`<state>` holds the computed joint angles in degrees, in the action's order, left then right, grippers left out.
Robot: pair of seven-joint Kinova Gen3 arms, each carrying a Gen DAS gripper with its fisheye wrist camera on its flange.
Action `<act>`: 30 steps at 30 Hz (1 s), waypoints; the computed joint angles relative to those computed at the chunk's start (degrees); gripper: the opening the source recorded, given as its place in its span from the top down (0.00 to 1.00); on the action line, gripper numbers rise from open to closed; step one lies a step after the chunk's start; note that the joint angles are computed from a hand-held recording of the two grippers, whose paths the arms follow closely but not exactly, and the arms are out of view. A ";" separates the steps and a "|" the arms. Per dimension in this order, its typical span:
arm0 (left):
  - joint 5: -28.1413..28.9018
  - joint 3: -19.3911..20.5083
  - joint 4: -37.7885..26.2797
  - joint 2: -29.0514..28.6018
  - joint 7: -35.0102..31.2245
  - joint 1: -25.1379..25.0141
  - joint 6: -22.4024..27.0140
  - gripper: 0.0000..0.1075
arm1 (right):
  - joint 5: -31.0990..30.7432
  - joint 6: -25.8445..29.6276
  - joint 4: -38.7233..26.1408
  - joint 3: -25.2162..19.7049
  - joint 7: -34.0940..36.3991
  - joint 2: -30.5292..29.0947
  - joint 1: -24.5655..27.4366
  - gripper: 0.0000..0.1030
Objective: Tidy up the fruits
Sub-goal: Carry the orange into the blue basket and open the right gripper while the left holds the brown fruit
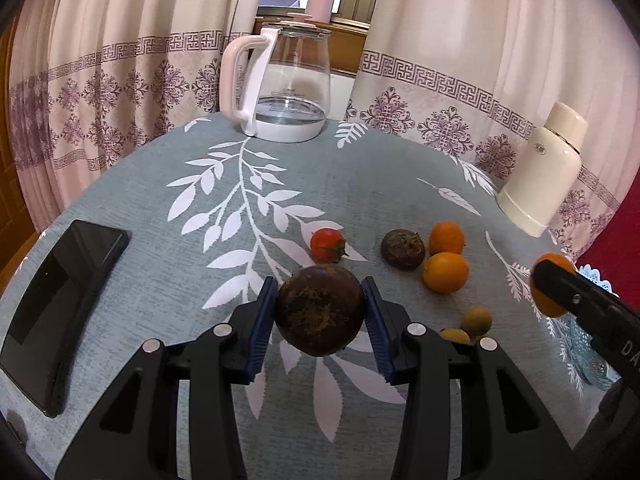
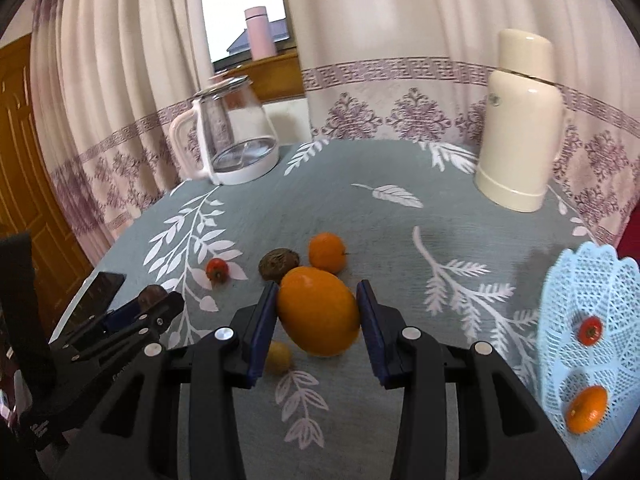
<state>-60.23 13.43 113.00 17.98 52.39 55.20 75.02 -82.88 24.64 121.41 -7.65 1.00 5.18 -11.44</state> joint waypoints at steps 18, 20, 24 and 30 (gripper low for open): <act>0.43 -0.14 -0.44 0.37 -1.44 -0.10 -0.41 0.59 | -4.17 0.07 4.38 4.76 2.65 -3.36 5.11 0.60; 0.70 -0.21 -0.54 0.48 -1.68 -0.16 -0.44 0.59 | -3.89 0.16 4.92 5.48 2.57 -3.86 5.83 0.60; 0.89 -0.41 -0.85 0.81 -2.18 -0.14 -0.37 0.59 | -3.47 0.49 5.69 7.13 2.19 -4.72 7.80 0.60; 1.48 -0.70 -1.81 1.52 -3.58 0.06 0.24 0.59 | -4.12 0.80 6.22 9.65 2.72 -5.21 11.31 0.60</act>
